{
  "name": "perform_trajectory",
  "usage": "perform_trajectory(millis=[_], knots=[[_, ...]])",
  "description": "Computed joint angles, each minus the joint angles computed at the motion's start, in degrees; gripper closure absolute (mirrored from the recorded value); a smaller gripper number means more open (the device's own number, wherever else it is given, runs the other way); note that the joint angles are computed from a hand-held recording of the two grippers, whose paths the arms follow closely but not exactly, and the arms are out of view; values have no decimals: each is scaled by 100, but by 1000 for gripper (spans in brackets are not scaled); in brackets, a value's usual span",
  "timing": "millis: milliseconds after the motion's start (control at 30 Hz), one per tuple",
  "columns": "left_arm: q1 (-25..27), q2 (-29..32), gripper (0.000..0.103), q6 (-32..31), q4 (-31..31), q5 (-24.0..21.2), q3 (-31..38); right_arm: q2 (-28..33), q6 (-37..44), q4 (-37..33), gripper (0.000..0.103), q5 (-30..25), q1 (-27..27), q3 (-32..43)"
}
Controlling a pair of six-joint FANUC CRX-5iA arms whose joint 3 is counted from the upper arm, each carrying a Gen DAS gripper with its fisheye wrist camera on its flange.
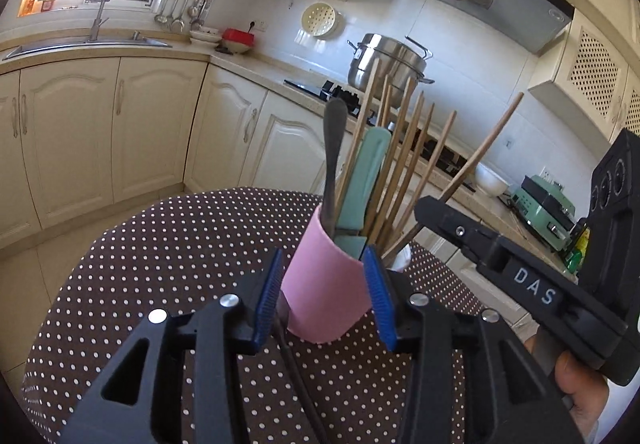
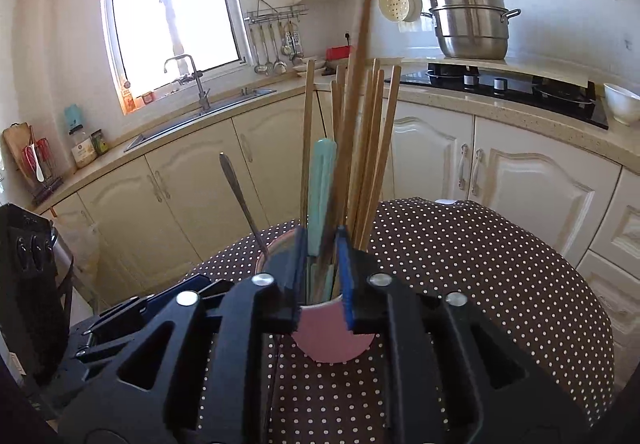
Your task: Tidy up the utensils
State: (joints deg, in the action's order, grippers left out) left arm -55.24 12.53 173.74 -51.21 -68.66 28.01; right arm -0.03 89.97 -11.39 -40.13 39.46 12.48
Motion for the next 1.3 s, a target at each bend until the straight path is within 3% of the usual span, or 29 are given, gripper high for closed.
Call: perform_trajectory(millis=[133,400,433,500,533,667,900,1033,1100,1133,1167,1200,1300], knots=[[80,132,62,-311,407,-171,142,-102,-61,-34,78,-15,-50,-120],[591,706,63,-1239,1934,-710,616,-177,-100,-100,78,-72,-132,-204],[629,742,66,-1288,2035,-725,639,-184,-120,-75,78,-59,-123,-216],[705,778,82,-1323,2204,-728,627,-184,-95,-89,78,-64,-136,-210],[758,808,94,-1350,2315,-758,632,-171,-76,-127,78,-96,-150,-182],[801,727,103,-1208,2285,-605,448,-158,-65,-135,78,-122,-154,-175],[409,376,103,-372,1266,-713,216,-113,-115,-95,78,-168,-149,-130],[673,259,103,-537,1772,-479,75,-110,-134,-162,78,-195,-183,-99],[705,350,101,-476,1766,-754,228,-119,-206,-55,76,-217,-156,-121],[755,375,99,-525,1854,-804,260,-146,-268,59,70,-199,-127,-179],[802,381,87,-554,1956,-767,256,-189,-333,181,63,-168,-100,-262],[813,402,69,-567,2002,-763,269,-269,-420,364,51,-107,-64,-407],[805,672,67,-840,2032,-1014,605,-464,-604,775,51,24,11,-777]])
